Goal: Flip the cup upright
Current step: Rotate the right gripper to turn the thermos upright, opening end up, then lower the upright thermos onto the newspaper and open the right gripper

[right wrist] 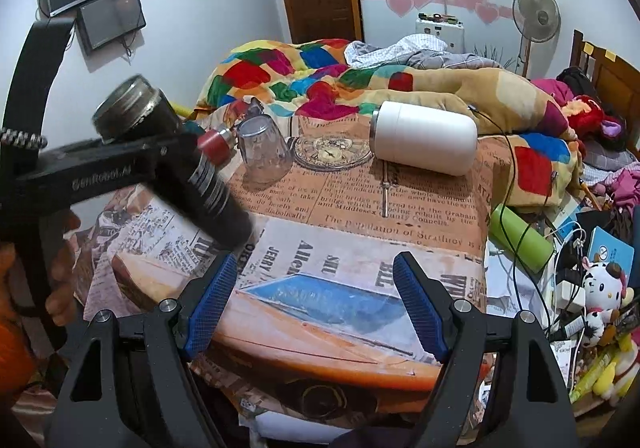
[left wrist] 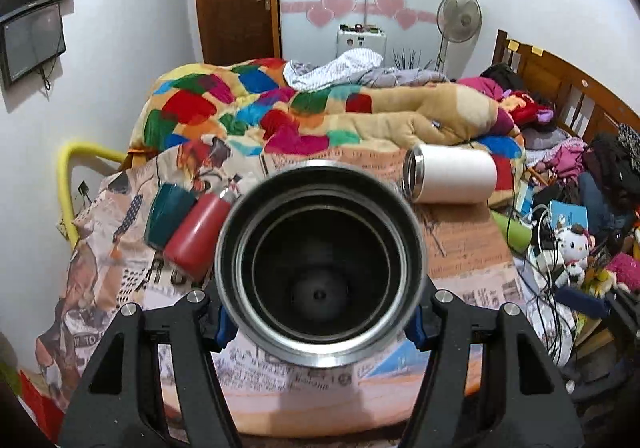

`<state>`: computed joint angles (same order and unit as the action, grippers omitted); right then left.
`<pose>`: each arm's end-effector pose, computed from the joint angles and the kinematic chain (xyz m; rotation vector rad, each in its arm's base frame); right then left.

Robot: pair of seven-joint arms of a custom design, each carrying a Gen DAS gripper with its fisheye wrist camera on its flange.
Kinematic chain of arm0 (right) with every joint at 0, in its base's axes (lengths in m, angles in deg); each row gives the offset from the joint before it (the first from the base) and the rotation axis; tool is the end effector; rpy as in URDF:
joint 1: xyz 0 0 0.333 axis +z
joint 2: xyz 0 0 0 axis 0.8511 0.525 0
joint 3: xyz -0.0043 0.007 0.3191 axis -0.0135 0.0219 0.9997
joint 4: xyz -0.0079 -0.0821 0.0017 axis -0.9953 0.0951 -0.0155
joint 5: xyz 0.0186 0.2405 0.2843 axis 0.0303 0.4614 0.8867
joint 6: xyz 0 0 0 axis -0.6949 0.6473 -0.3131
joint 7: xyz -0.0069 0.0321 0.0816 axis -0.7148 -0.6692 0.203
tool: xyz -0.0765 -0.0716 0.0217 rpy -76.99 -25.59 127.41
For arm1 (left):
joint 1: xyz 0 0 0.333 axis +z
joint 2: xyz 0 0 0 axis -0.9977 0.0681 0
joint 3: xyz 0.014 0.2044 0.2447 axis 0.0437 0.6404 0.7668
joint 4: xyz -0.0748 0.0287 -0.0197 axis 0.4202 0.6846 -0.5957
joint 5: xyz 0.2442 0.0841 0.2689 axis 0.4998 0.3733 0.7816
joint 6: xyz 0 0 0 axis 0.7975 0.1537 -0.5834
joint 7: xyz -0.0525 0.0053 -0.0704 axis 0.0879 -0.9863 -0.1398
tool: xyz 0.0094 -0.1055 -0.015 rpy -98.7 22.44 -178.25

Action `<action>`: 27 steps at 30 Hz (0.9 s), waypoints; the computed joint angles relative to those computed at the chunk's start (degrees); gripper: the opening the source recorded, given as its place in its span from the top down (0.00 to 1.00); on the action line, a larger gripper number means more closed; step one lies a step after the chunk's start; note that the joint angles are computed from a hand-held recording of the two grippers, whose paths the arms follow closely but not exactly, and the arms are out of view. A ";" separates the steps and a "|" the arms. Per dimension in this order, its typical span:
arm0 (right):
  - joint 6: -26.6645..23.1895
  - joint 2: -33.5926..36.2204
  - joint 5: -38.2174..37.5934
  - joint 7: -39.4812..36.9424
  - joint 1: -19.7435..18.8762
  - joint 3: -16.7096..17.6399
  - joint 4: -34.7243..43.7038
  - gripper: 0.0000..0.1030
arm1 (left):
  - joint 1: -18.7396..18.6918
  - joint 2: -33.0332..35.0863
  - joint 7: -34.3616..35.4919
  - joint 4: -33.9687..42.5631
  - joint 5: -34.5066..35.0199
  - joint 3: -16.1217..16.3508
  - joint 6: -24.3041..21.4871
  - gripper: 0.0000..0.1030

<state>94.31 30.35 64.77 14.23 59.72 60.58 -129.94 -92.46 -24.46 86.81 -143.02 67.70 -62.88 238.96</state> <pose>0.6471 0.2177 0.3821 -1.9815 1.2663 -0.3886 0.6332 -0.0557 0.4433 -1.7823 1.6597 -0.7417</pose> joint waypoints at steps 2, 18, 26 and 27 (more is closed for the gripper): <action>-0.11 0.16 -0.26 0.53 0.43 -0.63 0.40 0.24 | 0.84 1.70 1.44 2.58 -1.75 -1.14 -0.45 0.38; 0.11 -0.16 -2.40 3.89 1.49 -2.67 0.38 0.24 | -0.99 5.36 6.05 5.10 -6.85 -0.75 -1.10 0.38; 3.40 -3.19 -0.82 2.76 -2.19 1.74 -3.12 0.24 | 2.35 2.68 11.55 3.42 -11.21 -5.27 -4.28 0.34; 4.22 -3.75 -0.46 2.35 -3.17 2.92 -3.78 0.24 | 2.74 1.53 12.08 2.05 -11.75 -5.67 -3.44 0.34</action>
